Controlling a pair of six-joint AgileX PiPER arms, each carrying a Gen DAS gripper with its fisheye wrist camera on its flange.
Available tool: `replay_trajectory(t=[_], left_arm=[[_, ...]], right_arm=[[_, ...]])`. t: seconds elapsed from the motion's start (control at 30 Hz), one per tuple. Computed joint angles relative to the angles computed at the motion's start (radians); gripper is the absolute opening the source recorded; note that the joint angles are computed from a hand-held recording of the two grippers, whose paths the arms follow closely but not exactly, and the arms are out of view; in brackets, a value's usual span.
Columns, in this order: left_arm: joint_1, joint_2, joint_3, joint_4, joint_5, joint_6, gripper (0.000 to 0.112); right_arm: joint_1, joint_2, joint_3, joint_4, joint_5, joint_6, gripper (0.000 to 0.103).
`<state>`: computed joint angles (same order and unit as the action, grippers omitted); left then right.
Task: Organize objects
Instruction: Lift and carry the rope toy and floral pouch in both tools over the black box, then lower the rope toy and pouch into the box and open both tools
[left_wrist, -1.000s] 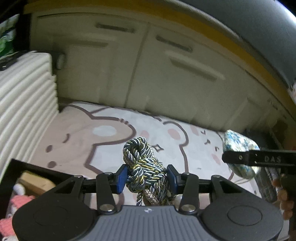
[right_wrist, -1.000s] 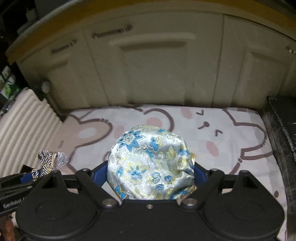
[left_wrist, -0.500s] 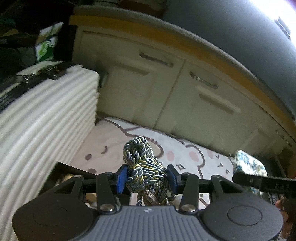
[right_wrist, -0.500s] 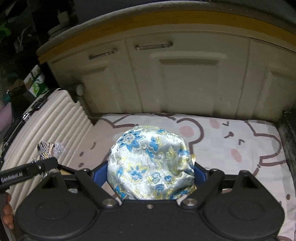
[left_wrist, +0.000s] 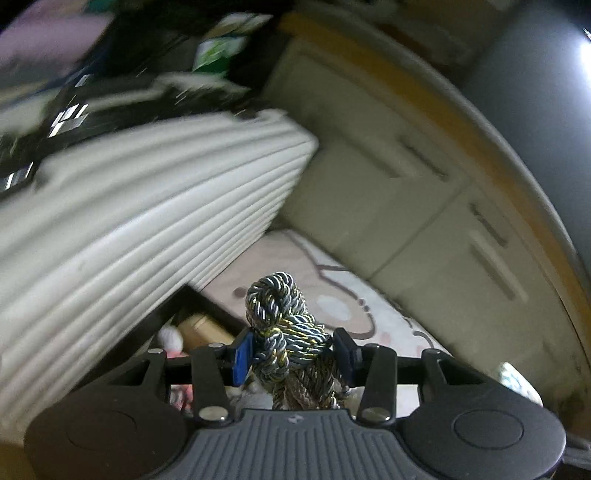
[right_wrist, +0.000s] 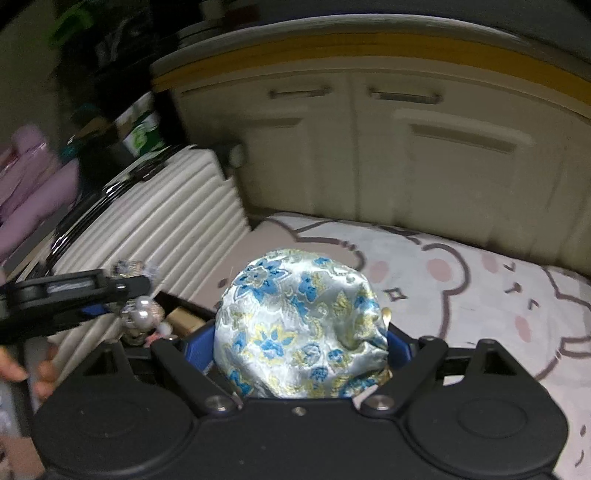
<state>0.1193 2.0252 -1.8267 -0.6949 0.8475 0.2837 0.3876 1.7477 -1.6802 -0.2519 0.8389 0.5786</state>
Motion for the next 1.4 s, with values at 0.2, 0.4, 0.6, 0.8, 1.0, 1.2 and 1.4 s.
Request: replay_trajectory(t=[0.2, 0.4, 0.6, 0.8, 1.0, 1.2, 1.4], left_arm=[[0.02, 0.029, 0.07, -0.061, -0.082, -0.025, 0.046], [0.017, 0.06, 0.086, -0.048, -0.136, -0.059, 0.053], [0.029, 0.035, 0.11, -0.071, -0.143, 0.13, 0.066], [0.065, 0.0, 0.119, -0.096, -0.091, 0.283, 0.066], [0.103, -0.027, 0.096, -0.098, -0.014, 0.359, 0.068], [0.164, -0.058, 0.082, -0.139, 0.067, 0.435, 0.073], [0.222, -0.073, 0.043, -0.21, 0.171, 0.501, 0.074]], right_arm=[[0.035, 0.025, -0.014, 0.059, -0.012, -0.126, 0.09], [0.054, 0.064, -0.04, 0.098, -0.011, -0.213, 0.09], [0.063, 0.101, -0.058, 0.133, -0.003, -0.288, 0.09], [0.08, 0.153, -0.099, 0.177, -0.002, -0.408, 0.09], [0.11, 0.23, -0.177, 0.223, -0.005, -0.537, 0.09], [0.131, 0.368, -0.365, 0.263, 0.052, -0.608, 0.09], [0.145, 0.521, -0.588, 0.292, 0.097, -0.632, 0.09]])
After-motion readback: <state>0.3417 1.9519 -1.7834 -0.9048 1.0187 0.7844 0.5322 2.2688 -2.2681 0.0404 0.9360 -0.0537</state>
